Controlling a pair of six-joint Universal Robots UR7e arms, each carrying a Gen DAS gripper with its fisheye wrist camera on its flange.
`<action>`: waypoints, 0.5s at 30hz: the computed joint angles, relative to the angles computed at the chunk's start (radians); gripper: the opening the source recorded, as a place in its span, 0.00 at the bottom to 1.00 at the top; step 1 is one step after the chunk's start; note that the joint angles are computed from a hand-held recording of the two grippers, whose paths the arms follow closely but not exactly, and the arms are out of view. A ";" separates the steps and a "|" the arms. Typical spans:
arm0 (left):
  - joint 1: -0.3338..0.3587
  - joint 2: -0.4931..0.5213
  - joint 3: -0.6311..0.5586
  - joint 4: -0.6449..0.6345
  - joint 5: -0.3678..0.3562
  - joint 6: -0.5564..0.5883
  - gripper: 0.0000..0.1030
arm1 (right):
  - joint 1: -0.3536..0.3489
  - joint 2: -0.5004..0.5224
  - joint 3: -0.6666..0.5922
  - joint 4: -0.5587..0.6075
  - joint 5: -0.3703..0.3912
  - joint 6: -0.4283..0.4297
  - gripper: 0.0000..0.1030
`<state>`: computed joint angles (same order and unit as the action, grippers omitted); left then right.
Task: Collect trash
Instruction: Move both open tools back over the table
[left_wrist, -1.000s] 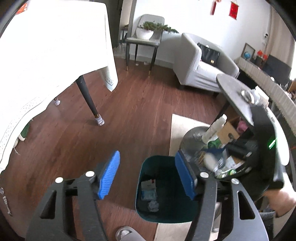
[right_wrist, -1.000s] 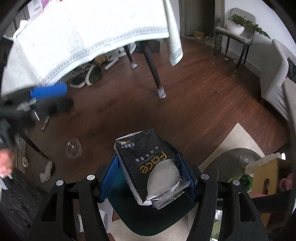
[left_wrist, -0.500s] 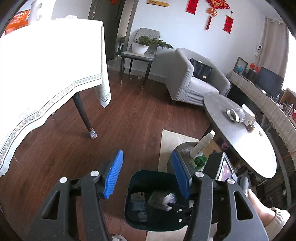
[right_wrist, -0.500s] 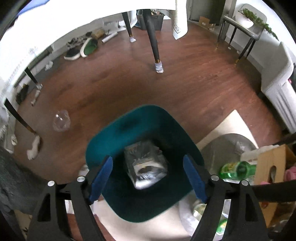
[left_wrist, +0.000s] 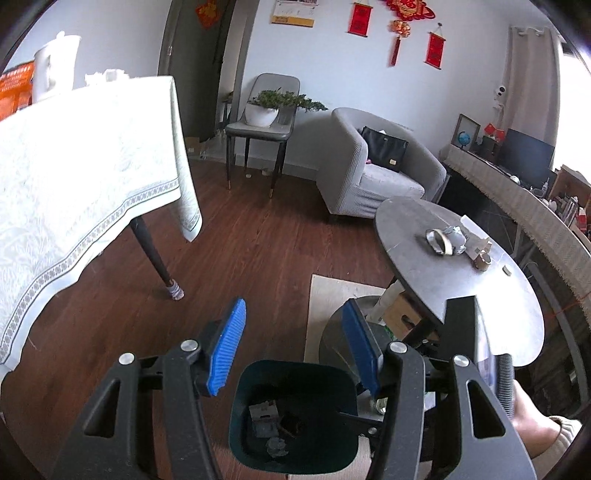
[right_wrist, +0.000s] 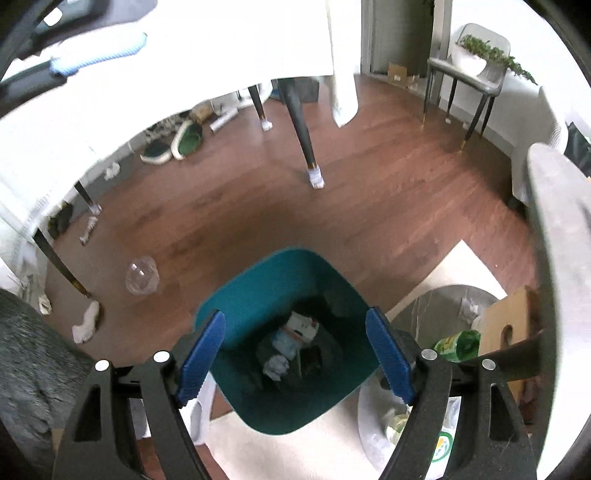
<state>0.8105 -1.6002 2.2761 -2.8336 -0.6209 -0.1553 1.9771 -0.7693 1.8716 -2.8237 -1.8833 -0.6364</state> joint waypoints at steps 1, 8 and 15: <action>-0.003 0.006 -0.002 -0.007 0.005 0.006 0.56 | -0.001 -0.009 0.001 -0.001 0.010 -0.003 0.77; -0.021 0.059 -0.025 -0.047 0.022 0.022 0.56 | -0.018 -0.099 0.040 -0.052 0.095 -0.033 0.77; -0.031 0.142 -0.064 -0.090 0.011 0.050 0.56 | -0.049 -0.162 0.049 -0.094 0.127 -0.046 0.77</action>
